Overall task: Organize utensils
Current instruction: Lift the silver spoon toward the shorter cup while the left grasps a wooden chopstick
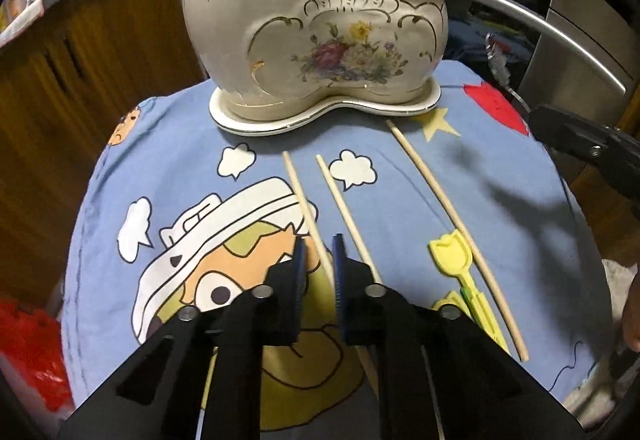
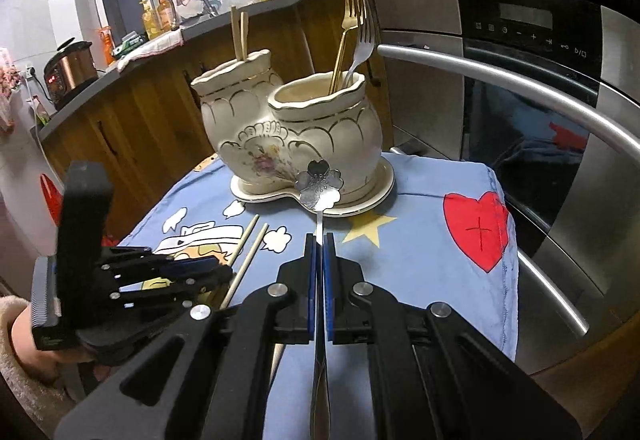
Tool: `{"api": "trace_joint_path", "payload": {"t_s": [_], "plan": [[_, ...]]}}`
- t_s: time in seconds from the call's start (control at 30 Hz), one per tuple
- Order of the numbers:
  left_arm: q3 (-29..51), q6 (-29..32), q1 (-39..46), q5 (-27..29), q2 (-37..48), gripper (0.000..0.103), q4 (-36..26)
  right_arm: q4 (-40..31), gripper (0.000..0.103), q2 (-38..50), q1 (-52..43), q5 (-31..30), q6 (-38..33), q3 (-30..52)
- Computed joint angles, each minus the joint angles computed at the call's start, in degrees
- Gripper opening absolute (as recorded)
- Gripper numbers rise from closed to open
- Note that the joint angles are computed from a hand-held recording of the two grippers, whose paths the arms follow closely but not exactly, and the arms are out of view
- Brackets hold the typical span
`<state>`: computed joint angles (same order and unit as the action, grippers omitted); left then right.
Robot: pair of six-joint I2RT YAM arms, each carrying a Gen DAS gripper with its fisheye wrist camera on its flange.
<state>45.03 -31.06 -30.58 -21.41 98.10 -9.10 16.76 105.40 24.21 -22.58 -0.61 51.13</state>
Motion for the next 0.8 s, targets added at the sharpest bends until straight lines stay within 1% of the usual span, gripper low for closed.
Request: {"api": "trace_joint_path", "payload": {"t_s": [0.1,0.23,0.3,0.37,0.53,0.6,0.63,0.7,0.8], "plan": [[-0.5,0.8,0.5,1.1,-0.9,0.008,-0.4,1.0,0.003,-0.7,-1.3,-2.4,0.4,-0.8],[-3.3,1.3,0.2,1.1,-3.0,0.005,2.0,2.4,0.003,-1.3,-2.6,-4.1,1.3,-1.6],[-5.6,1.4,-0.4,0.3,-5.2,0.005,3.7,3.9,0.003,-2.0,-2.9,-4.7,1.6,-2.4],[-6.7,1.6,-0.9,-0.4,-7.1,0.005,3.8,5.5,0.003,-2.7,-2.8,-4.6,1.5,-3.4],[-11.9,3.0,-1.9,-1.3,-15.7,0.005,5.7,8.0,0.003,-3.8,-2.2,-4.0,1.8,-4.3],[-14.9,4.8,-2.5,-1.7,-21.4,0.005,7.5,8.9,0.003,-4.4,-2.0,-3.4,2.0,-3.9],[-15.0,5.7,-2.6,-1.8,-21.7,0.005,8.9,9.0,0.003,-4.6,-1.9,-3.2,2.2,-3.5],[-15.4,7.4,-2.6,-3.0,-25.4,0.005,8.8,9.0,0.003,-4.5,-1.8,-2.7,2.9,-1.9],[-16.4,10.3,-1.9,-2.6,-30.6,0.005,10.7,9.2,0.003,-3.9,-1.6,-2.1,4.0,1.0]]}}
